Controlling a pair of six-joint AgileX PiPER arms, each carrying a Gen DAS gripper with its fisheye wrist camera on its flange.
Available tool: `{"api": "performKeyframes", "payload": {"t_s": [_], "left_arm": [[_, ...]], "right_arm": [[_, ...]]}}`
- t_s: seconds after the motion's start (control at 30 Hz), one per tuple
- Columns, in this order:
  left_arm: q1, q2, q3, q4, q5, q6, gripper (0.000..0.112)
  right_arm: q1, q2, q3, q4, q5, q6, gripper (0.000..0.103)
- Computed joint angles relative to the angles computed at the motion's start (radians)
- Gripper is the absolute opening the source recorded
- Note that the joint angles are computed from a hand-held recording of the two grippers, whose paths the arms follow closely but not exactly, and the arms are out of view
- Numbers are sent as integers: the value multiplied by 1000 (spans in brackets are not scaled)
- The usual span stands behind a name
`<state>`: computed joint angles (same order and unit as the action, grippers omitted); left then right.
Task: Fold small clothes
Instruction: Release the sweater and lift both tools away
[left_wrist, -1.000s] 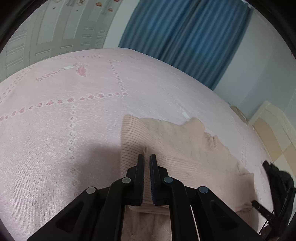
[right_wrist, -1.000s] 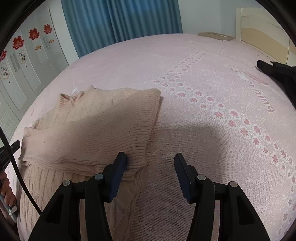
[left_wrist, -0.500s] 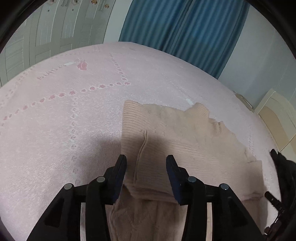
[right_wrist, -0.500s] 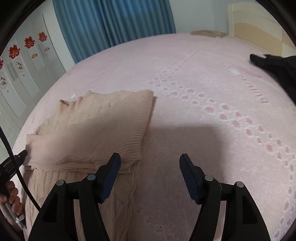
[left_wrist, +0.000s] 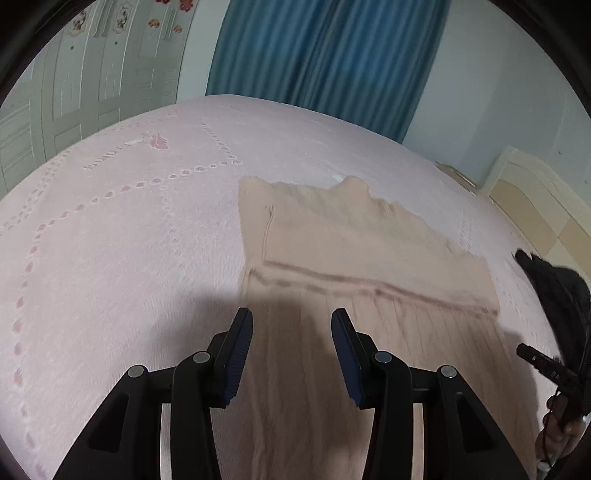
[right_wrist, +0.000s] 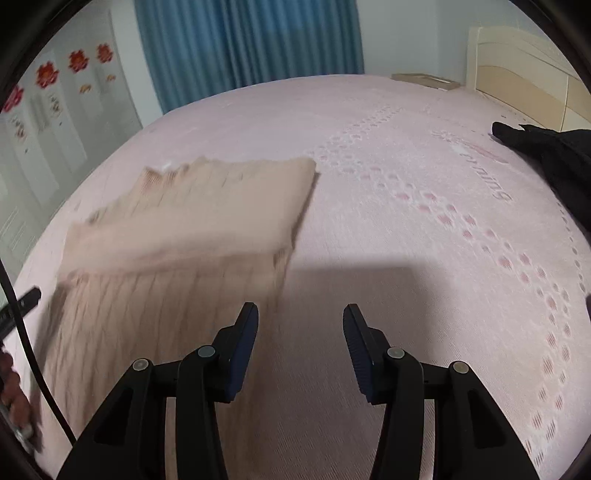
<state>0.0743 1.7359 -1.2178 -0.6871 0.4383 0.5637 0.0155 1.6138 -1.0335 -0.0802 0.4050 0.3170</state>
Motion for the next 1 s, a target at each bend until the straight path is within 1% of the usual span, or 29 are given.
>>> {"api": "performKeyframes", "payload": {"t_s": [0.07,0.13,0.2,0.27,0.37,0.4,0.43,0.47,0.53,0.6,0.63,0.73,0.83,0.93,1.0], "left_arm": [[17,-48,56,1,18,23,42],[33,-94,98,8,50,34,42],[59,-158,165,-44,70,104,42],[88,-229,242,-62,101,157,42],[170,-309,315,-126,211,247,42],[196,-323,330,-146,245,265,43],[231,-342,350,-156,293,270,47],[258,-356,369,-164,323,274,48],[317,-390,408,-172,383,285,48],[362,-419,444,-186,421,302,49],[378,-435,465,-172,434,283,49],[426,-439,504,-164,498,280,49],[441,-460,538,-166,490,276,49],[394,-468,550,-146,425,239,48],[344,-460,548,-129,384,206,47]], "right_arm": [[-13,-50,48,57,6,-44,45],[-15,-126,112,99,6,-68,45],[-7,-221,194,124,-9,-77,45],[6,-292,248,168,-2,-118,45],[39,-416,328,186,44,-131,45],[36,-455,351,234,62,-168,45],[33,-497,374,286,85,-209,45],[39,-536,398,313,103,-224,45],[75,-591,427,292,128,-177,45],[125,-634,449,259,145,-118,45],[169,-659,461,208,150,-45,45],[235,-708,487,170,162,31,45],[248,-719,504,206,160,20,45],[201,-711,509,345,164,-129,45],[181,-701,512,382,159,-167,45]]}}
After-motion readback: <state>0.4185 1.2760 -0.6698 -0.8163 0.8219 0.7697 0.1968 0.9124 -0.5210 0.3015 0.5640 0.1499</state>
